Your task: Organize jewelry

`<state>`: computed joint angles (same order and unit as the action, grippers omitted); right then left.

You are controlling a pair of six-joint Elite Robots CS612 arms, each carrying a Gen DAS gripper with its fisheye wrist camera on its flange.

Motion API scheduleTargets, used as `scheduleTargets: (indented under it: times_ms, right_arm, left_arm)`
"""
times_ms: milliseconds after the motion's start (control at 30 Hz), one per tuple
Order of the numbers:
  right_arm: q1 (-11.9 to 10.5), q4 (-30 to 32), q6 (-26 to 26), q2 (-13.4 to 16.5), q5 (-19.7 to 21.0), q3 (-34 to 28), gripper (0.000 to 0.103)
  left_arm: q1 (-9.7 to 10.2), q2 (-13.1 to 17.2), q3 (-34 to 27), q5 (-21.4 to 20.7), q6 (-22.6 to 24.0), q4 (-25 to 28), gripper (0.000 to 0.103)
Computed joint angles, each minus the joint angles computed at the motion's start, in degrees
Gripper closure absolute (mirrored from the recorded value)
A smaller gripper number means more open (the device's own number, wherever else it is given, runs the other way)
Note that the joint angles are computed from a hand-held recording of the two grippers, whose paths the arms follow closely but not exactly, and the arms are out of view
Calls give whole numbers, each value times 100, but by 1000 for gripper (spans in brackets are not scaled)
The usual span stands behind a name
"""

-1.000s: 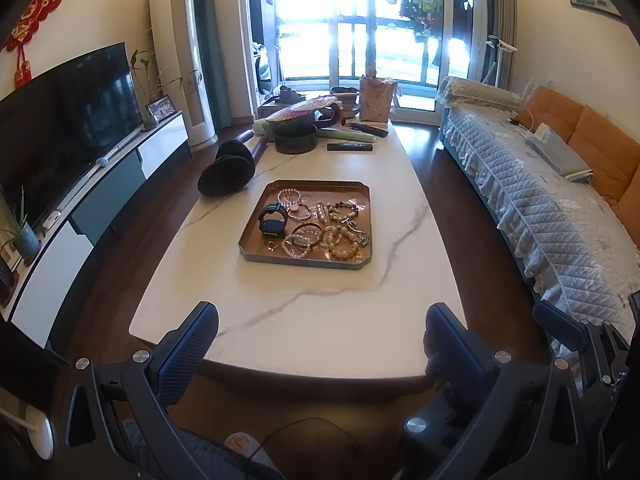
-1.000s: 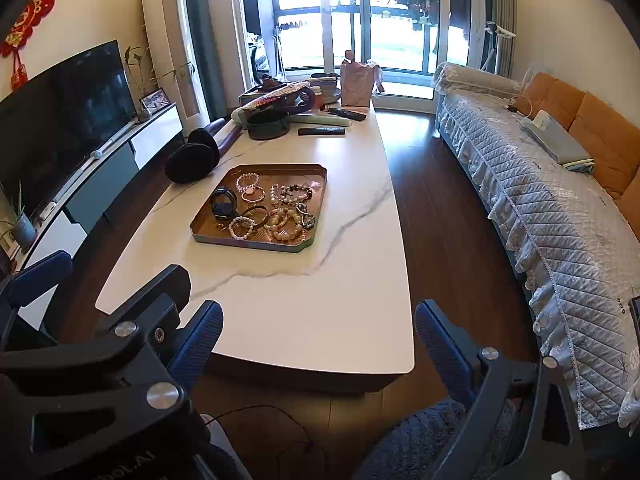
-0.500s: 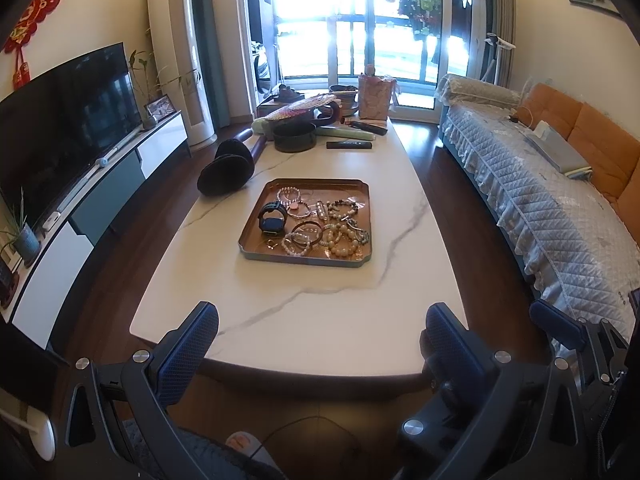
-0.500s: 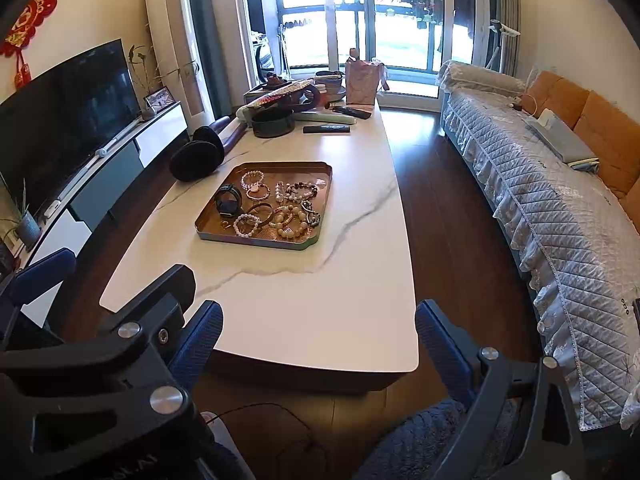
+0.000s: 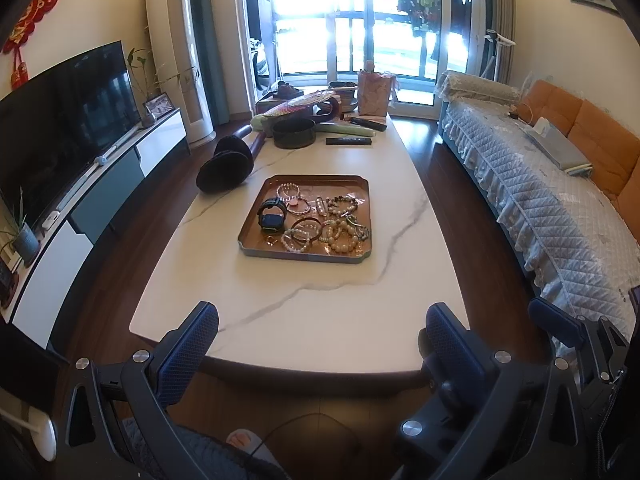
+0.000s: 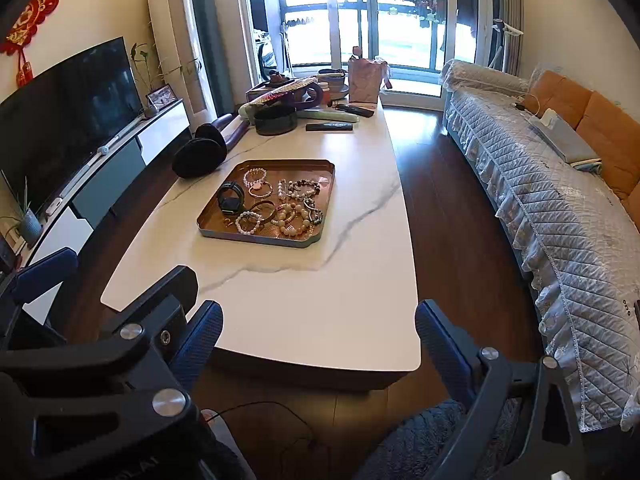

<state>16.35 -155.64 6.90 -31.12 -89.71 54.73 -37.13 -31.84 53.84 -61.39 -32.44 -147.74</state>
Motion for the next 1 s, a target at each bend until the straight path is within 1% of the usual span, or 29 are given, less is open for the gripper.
scheduleTargets:
  times_ms: [167,467,567,1000]
  right_arm:
    - [-9,-2,-17,5,60,9,7]
    - [-14,-5,-16,-2,81,25,7]
    - [-13,-19,-40,-4,95,40,7]
    - [-33,-14,-74,-18,145,67,7]
  left_arm:
    - [-11,-26,94,-18,45,-77,0]
    - [-11,-33,74,-43,68,-10,0]
    - [-9,-47,95,-40,5,27,0]
    - [0,-49,100,-76,24,22,0]
